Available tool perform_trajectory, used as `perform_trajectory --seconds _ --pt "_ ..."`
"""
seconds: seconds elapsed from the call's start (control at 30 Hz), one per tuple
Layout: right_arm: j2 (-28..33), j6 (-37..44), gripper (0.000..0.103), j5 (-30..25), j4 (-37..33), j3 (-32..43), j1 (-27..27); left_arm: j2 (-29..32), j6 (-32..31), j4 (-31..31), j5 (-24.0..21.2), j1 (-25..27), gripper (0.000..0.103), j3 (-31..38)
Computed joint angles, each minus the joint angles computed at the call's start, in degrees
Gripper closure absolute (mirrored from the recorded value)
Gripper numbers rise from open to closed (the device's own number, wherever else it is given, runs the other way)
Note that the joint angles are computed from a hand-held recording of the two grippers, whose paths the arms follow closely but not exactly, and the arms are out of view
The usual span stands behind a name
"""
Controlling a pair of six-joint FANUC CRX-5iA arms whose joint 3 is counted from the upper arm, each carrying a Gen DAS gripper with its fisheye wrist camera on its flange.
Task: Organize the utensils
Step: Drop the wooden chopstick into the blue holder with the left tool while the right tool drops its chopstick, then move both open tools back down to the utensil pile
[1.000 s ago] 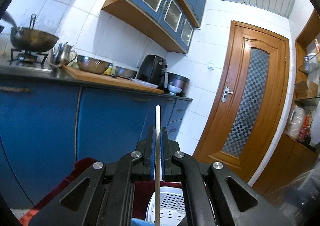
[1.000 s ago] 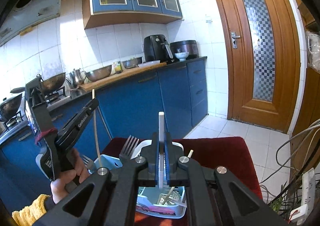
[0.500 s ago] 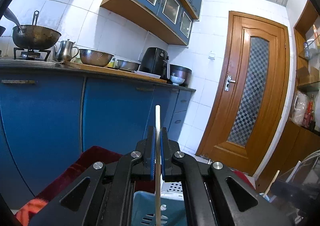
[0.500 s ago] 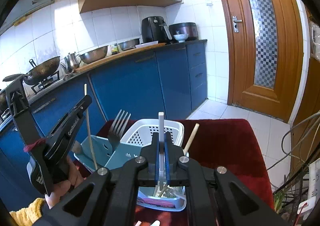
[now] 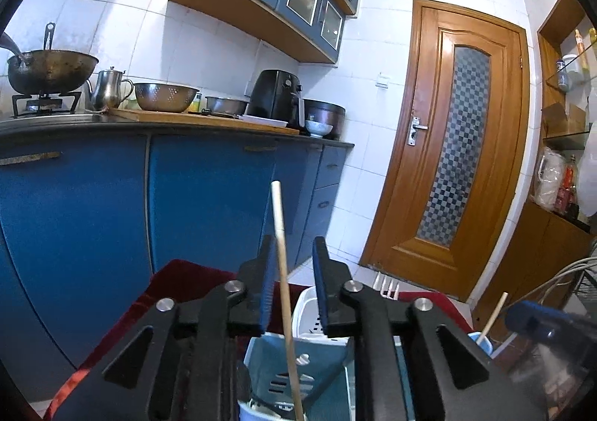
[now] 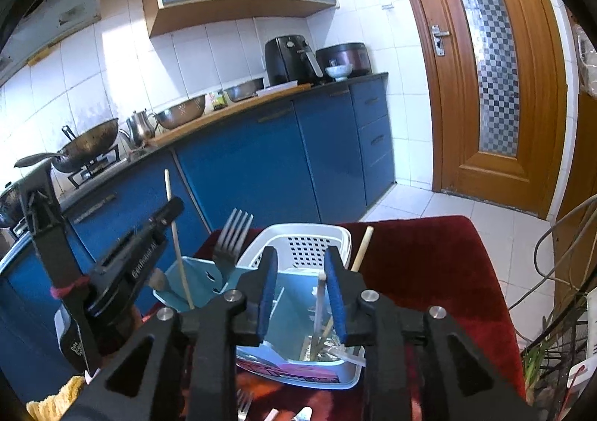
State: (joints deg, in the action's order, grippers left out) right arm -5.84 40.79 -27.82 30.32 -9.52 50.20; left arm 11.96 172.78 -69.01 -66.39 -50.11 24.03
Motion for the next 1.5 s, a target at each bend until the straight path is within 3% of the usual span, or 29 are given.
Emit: perform_trajectory --seconds 0.13,0.43,0.8,1.23,1.5 --pt "-1.65 -3.16 0.07 1.3 2.75 -1.65 0.34 -1.28 -1.91 1.95 0.11 -0.2 0.072 -0.14" --pt "-6.07 -7.5 0.069 1.44 5.93 -5.78 2.1 -5.58 -5.05 4.99 -1.6 -2.99 0.07 -1.96" --pt "-11.65 -11.91 0.069 -3.12 8.48 -11.19 6.74 -8.91 -8.15 6.31 -8.55 -9.26 0.07 -3.33" --pt "-14.96 -14.17 0.069 -7.75 5.6 -15.31 10.86 -10.94 -9.36 15.99 -12.42 -10.43 0.07 -7.58" --pt "-15.15 -12.67 0.069 -10.69 1.48 -16.78 12.38 -10.96 -8.89 22.55 -9.36 -8.43 0.07 -11.21"
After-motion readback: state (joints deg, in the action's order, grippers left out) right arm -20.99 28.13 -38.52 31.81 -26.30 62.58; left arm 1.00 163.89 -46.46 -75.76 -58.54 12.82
